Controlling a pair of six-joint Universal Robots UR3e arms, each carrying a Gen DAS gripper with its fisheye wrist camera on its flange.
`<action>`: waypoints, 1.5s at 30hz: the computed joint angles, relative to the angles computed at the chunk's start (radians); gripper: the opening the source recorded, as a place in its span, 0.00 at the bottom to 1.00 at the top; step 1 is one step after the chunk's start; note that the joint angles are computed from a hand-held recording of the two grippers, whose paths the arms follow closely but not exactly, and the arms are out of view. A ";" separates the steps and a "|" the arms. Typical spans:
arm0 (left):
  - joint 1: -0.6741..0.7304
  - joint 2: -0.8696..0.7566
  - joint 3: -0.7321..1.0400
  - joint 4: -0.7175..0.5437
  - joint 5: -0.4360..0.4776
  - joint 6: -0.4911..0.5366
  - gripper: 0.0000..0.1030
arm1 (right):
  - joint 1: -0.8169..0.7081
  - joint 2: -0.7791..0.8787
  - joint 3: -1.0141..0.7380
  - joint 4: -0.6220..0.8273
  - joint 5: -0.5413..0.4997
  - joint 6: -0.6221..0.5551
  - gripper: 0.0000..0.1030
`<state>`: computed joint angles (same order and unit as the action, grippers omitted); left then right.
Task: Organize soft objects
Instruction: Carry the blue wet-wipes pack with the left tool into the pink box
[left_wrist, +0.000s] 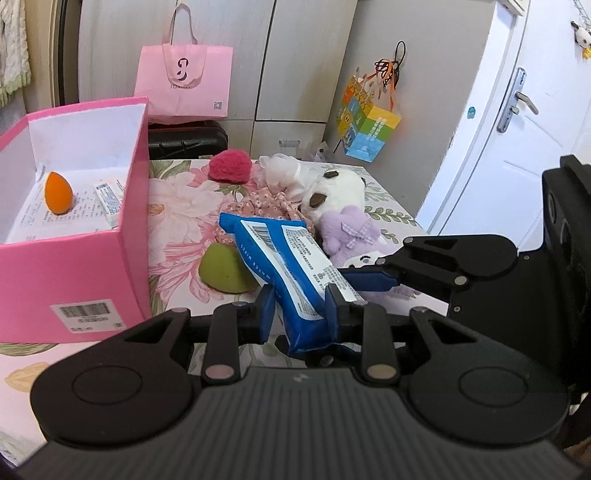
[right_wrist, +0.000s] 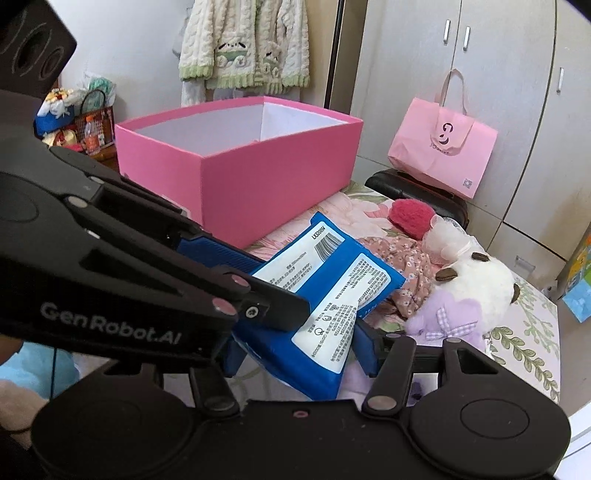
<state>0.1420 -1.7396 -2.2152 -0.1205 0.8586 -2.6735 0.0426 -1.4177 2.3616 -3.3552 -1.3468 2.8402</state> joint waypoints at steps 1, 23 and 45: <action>0.006 0.016 -0.008 -0.013 -0.002 0.009 0.26 | 0.005 -0.006 0.003 0.000 0.002 0.008 0.61; 0.356 0.631 -0.124 -0.816 -0.125 0.465 0.28 | 0.303 -0.144 -0.133 0.276 -0.190 0.184 0.60; 0.572 0.498 0.213 -1.070 -0.305 0.559 0.28 | 0.406 0.093 -0.675 0.431 -0.209 0.120 0.60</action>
<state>0.7138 -1.2417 -2.0022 -1.1902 0.5538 -2.1149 0.4485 -1.3244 1.6865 -2.9243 -1.5555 2.9605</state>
